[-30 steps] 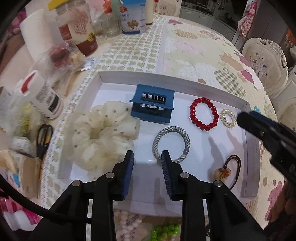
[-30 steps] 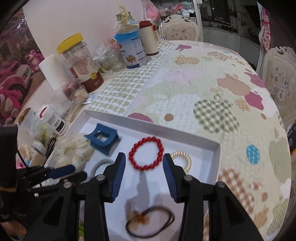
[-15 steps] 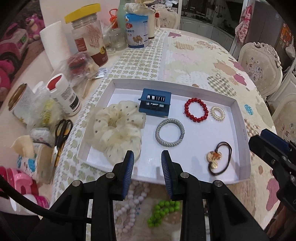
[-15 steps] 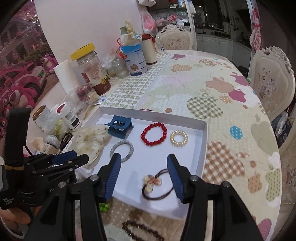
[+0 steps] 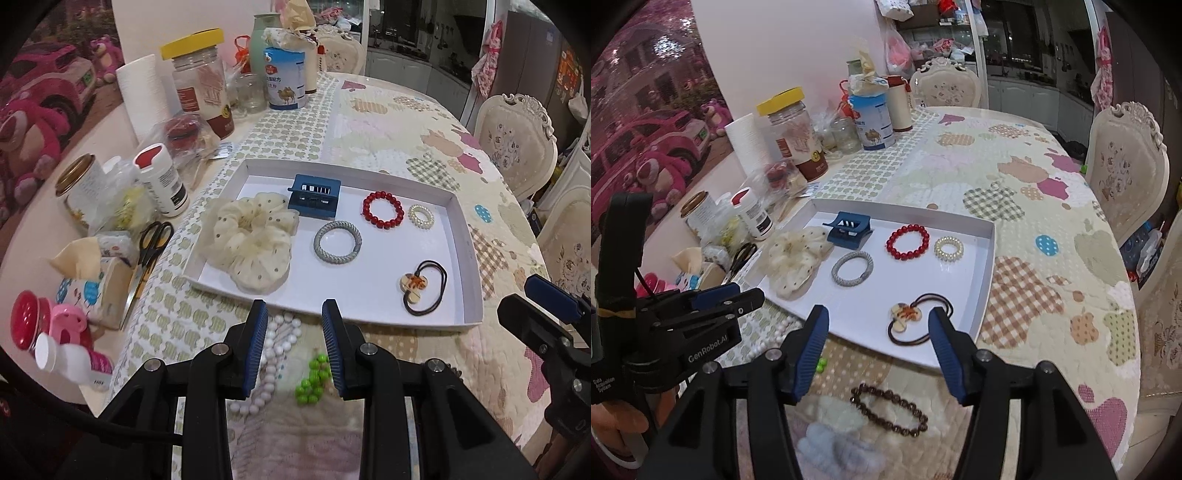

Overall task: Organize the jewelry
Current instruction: 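Withdraw both open tools from the tray toward the green and brown bracelets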

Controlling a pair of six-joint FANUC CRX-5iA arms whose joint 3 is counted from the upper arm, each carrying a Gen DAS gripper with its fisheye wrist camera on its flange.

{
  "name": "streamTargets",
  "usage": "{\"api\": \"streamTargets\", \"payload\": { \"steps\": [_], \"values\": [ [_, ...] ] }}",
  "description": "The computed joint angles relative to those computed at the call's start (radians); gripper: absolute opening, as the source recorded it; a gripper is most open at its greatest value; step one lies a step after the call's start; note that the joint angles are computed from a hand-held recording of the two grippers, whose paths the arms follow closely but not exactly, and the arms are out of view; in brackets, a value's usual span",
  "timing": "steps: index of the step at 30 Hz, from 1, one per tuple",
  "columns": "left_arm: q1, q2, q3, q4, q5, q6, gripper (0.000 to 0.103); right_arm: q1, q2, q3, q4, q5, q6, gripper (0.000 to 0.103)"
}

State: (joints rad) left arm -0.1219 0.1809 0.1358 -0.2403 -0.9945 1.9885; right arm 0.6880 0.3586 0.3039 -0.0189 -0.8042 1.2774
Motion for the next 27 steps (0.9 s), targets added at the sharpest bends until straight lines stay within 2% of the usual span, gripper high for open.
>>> {"api": "streamTargets", "payload": {
  "steps": [15,27],
  "values": [
    [-0.047,-0.08,-0.053,-0.068,-0.013,0.077,0.024,0.03,-0.101,-0.11,0.011,0.022,0.019,0.06],
    [-0.07,-0.102,-0.066,-0.096,-0.026,0.109,0.024,0.037,-0.132,-0.143,-0.013,0.017,0.057,0.06]
  ]
}}
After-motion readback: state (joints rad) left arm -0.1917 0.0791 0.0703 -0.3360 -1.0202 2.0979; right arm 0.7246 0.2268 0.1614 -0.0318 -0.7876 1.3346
